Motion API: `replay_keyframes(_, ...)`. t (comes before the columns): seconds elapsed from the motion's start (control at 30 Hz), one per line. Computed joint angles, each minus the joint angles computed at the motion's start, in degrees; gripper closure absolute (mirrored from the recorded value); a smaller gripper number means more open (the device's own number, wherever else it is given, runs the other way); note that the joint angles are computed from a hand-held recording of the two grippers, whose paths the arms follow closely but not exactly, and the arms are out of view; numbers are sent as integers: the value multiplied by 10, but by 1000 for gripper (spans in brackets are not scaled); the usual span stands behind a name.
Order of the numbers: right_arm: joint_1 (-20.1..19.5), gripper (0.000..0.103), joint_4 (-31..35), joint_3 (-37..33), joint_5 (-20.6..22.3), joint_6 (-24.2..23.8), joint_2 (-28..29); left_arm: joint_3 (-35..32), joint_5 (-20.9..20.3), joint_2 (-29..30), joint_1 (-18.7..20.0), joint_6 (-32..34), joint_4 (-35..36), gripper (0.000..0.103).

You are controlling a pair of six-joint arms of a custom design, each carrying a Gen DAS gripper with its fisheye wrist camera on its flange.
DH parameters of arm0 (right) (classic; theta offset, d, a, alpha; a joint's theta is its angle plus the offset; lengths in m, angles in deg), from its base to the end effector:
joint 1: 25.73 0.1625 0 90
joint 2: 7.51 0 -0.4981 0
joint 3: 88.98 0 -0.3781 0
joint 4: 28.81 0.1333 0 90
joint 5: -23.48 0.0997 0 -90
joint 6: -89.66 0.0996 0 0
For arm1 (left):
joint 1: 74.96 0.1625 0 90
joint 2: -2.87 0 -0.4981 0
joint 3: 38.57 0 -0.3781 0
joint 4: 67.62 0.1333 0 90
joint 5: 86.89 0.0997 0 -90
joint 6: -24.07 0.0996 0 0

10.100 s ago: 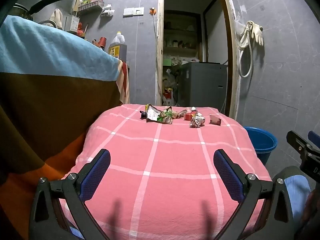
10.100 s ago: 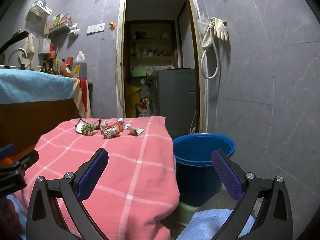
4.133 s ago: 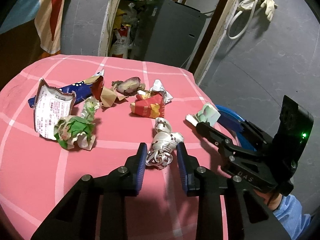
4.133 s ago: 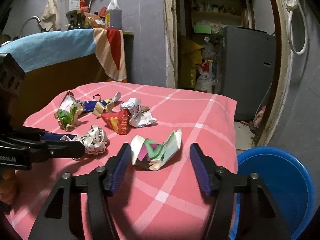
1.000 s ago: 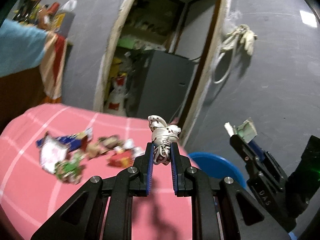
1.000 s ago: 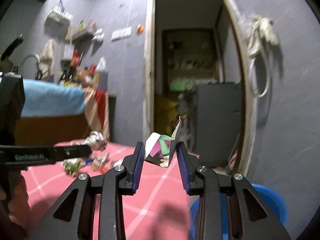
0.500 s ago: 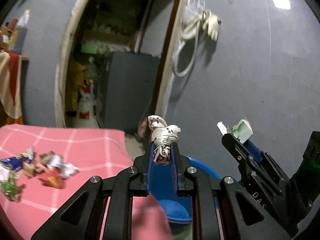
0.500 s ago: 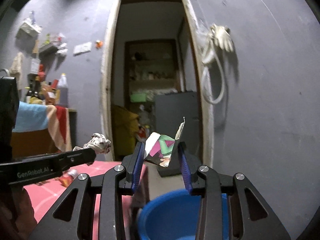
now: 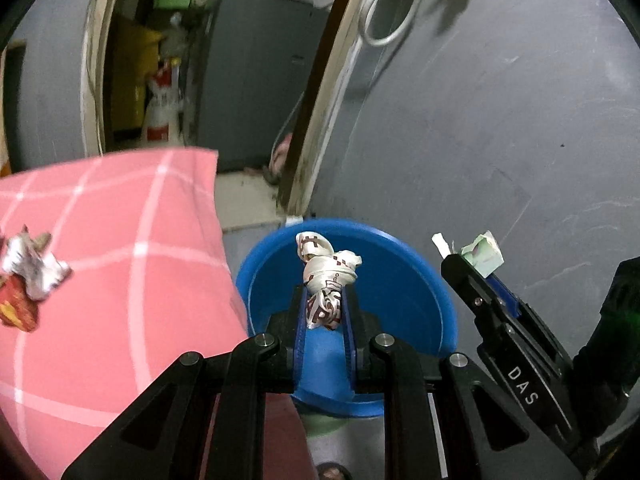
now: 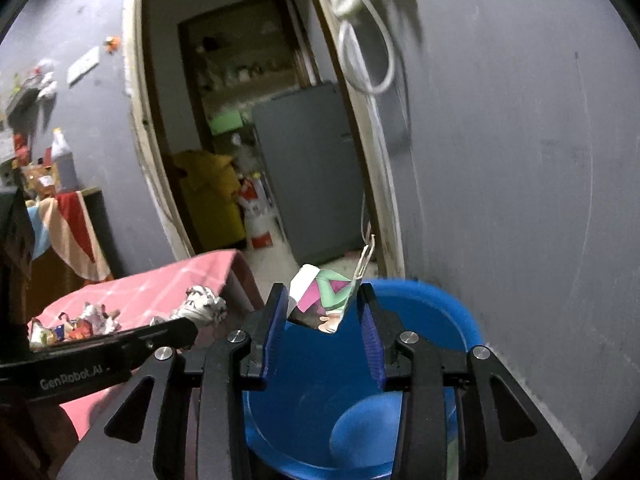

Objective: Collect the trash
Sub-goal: 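Open both grippers over the blue bucket to drop the wrappers, then move both open grippers back over the trash on the table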

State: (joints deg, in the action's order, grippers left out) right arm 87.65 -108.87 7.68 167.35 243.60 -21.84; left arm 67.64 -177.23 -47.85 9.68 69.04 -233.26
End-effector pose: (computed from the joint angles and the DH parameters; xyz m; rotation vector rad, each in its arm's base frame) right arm 0.2818 -0.5186 -0.1909 -0.0425 -1.8605 1.5870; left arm 0.0707 -0.6670 0.1773 1.2714 2.7024 -0.5023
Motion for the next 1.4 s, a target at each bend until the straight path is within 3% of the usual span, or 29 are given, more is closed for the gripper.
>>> replay_keyframes(0.2, -12, 66, 51, 3, 3, 71, -8, -23, 26, 16, 0, -13, 34, 84)
replay_keyframes(0.27, -13, 61, 57, 2, 2, 79, -10, -24, 25, 17, 2, -17, 29, 70)
replay_keyframes(0.43, -13, 57, 68, -4, 2, 82, -12, -21, 3, 5, 8, -26, 18, 67)
replay_keyframes(0.5, -11, 55, 50, 1, -1, 73, -11, -19, -4, -1, 12, -24, 8, 67)
replay_keyframes(0.63, -6, 45, 10, 5, -13, 43, -7, -13, -29, -18, 26, -26, -23, 46)
replay_keyframes(0.73, 1, 19, -40, 10, -31, 0, 0, -21, -54, -28, 37, -32, -37, 36)
replay_keyframes(0.87, 11, 1, -98, 11, -61, -53, 13, -18, -85, -45, 54, -35, -83, 11)
replay_keyframes(1.03, 19, 0, -131, 7, -114, -90, 26, -12, -124, -63, 78, -27, -139, 5)
replay_keyframes(1.4, 41, 0, -125, -43, -208, -153, 62, -7, -150, -87, 122, -30, -239, 2)
